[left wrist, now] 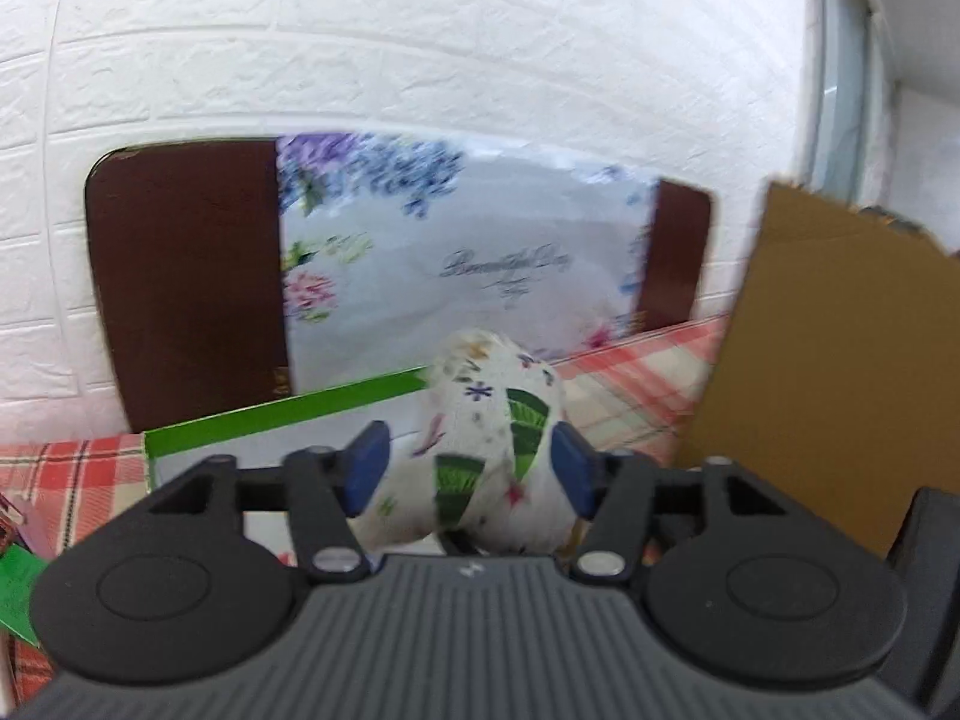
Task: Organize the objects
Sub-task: 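Carry the sachet into the lime-green box and open the left gripper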
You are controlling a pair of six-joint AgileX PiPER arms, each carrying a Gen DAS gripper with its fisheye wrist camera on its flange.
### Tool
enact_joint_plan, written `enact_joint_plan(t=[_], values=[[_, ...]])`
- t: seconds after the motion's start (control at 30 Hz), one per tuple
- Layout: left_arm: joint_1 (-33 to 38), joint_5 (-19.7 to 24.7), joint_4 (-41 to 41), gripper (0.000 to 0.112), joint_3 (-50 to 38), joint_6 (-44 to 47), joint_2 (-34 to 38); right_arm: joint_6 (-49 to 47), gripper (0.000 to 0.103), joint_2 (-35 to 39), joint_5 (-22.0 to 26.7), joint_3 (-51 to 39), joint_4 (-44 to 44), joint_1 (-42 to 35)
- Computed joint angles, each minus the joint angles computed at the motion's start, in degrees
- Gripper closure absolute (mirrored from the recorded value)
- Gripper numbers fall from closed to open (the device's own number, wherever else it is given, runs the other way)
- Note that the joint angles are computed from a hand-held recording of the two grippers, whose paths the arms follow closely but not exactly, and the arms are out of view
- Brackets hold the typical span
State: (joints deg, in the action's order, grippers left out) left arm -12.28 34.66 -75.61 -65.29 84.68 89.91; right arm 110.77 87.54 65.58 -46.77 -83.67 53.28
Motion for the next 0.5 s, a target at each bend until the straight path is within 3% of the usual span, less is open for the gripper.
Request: enact_joint_plan(t=[0.03, 0.1, 0.2, 0.27, 0.37, 0.5], values=[[-1.4, -2.3, 2.1, 0.05, -1.2, -2.7, 1.5, -0.1, 0.038, -0.3, -3.7, 0.3, 0.7, -3.5], [-1.8, -3.6, 5.9, 0.05, -3.4, -8.5, 3.9, 0.6, 0.041, -2.2, -9.8, 1.9, 2.0, -7.9], [-1.1, -5.5, 5.5, 0.05, -3.1, -7.0, 5.2, 1.2, 0.039, -4.1, -11.5, 3.8, 5.7, -8.6], [-1.5, -7.8, 8.1, 0.05, -3.4, -8.9, 6.0, -1.3, 0.038, -1.5, -12.9, 0.0, 7.0, -9.8], [-0.6, -7.7, 10.4, 0.05, -3.1, -11.8, 6.1, -4.3, 0.038, -1.6, -12.7, -1.6, 10.9, -9.5], [0.8, -7.6, 8.5, 0.05, -1.0, -8.0, 4.4, -5.5, 0.036, -2.3, -12.7, -3.7, 13.8, -8.1]])
